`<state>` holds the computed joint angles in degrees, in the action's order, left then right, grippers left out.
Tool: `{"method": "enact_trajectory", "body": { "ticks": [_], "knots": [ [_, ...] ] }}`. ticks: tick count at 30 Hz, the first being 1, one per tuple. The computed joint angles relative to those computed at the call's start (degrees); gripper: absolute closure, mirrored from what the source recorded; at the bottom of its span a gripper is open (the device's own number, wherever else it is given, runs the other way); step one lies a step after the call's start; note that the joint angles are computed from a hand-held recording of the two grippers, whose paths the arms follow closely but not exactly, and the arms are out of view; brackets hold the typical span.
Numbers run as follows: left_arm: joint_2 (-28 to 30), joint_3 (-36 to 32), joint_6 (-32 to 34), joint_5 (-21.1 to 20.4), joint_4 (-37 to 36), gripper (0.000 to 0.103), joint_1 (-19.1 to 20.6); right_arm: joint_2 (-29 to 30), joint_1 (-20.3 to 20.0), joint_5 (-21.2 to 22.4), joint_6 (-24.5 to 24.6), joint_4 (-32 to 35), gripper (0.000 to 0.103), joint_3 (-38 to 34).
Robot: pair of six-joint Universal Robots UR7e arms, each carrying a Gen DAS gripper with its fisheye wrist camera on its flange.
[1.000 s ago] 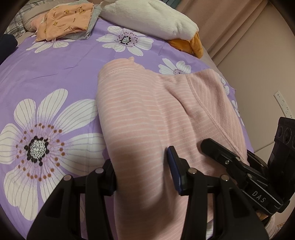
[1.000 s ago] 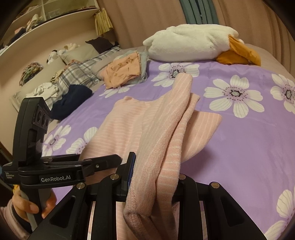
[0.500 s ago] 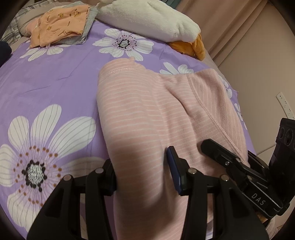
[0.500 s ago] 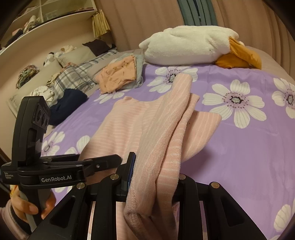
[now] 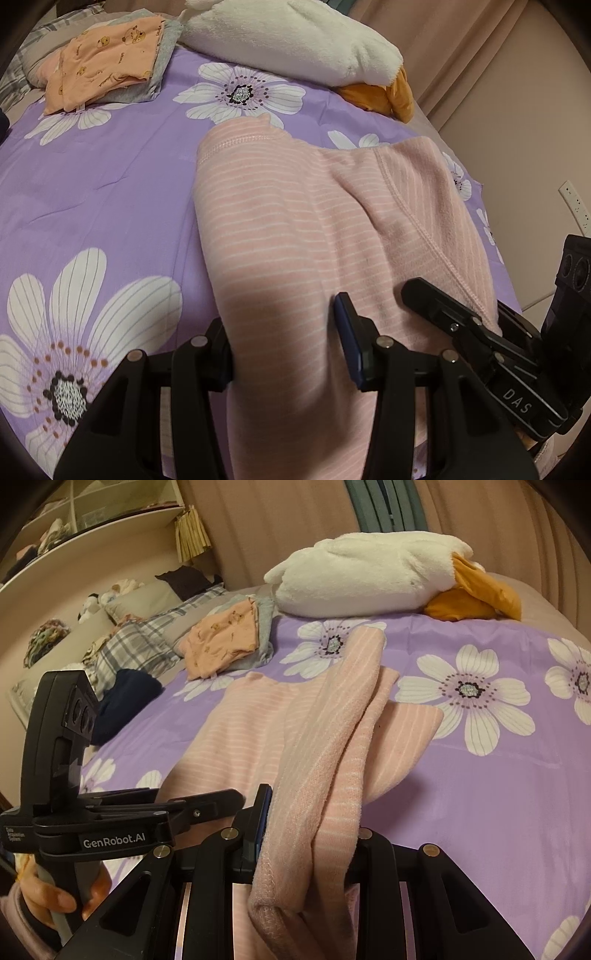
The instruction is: Fold small clothes
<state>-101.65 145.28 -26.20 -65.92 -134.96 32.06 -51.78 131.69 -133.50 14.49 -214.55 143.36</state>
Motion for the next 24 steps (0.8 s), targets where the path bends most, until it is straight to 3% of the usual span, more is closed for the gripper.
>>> {"method": "enact_trajectory", "body": {
  "ticks": [24],
  "knots": [
    [8.14,-2.42,4.25,-0.49,-5.19,0.057,4.80,1.03,-5.62,2.93,-3.82,-2.89,0.075,0.01]
  ]
}}
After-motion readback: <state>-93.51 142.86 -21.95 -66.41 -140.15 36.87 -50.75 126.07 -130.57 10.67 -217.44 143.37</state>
